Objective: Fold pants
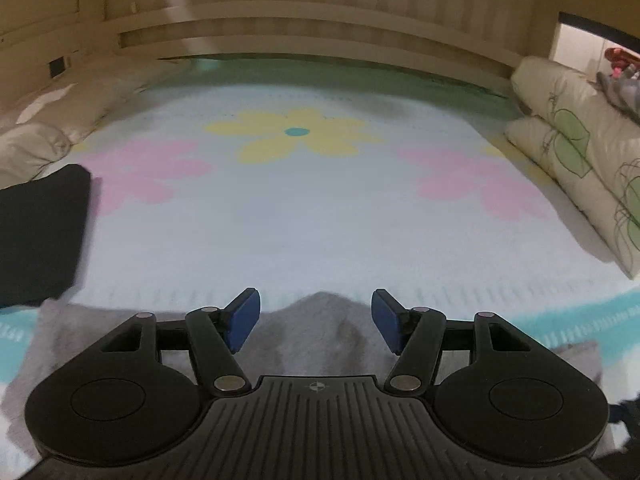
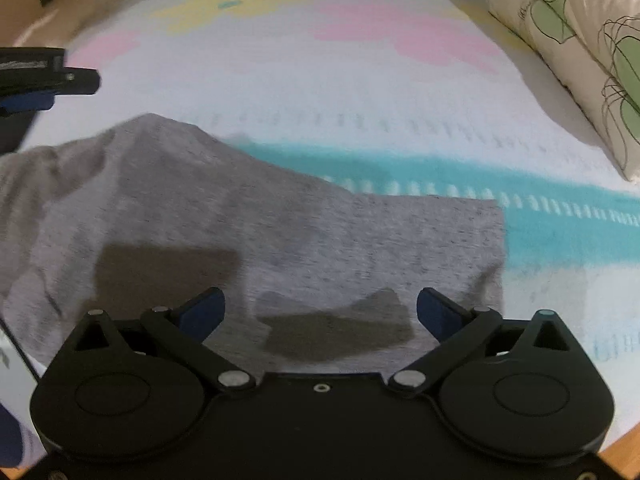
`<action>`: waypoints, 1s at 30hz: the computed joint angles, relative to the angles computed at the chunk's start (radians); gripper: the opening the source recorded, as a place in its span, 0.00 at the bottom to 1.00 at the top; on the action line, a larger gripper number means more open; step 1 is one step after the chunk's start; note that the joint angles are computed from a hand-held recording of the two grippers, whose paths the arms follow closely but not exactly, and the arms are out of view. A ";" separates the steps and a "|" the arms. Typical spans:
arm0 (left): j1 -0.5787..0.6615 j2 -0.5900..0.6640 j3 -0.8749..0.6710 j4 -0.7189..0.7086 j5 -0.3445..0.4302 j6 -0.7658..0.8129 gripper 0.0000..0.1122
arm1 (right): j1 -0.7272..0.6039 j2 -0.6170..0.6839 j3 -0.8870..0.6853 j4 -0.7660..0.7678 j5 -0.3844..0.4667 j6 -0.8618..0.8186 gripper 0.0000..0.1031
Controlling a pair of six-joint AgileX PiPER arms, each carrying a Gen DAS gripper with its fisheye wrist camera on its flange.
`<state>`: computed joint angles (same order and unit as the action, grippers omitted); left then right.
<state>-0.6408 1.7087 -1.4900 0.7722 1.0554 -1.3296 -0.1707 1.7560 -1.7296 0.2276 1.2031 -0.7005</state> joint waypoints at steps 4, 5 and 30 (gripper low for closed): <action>-0.047 -0.104 0.153 0.027 0.015 -0.136 0.53 | 0.033 0.009 0.034 -0.041 0.007 0.003 0.98; -0.056 -0.145 0.201 0.028 0.021 -0.178 0.54 | 0.042 0.012 0.042 -0.059 0.015 0.014 0.98; 0.164 -0.675 0.808 -0.181 -0.194 -0.628 0.65 | 0.079 -0.090 0.232 -0.095 -0.168 0.146 0.99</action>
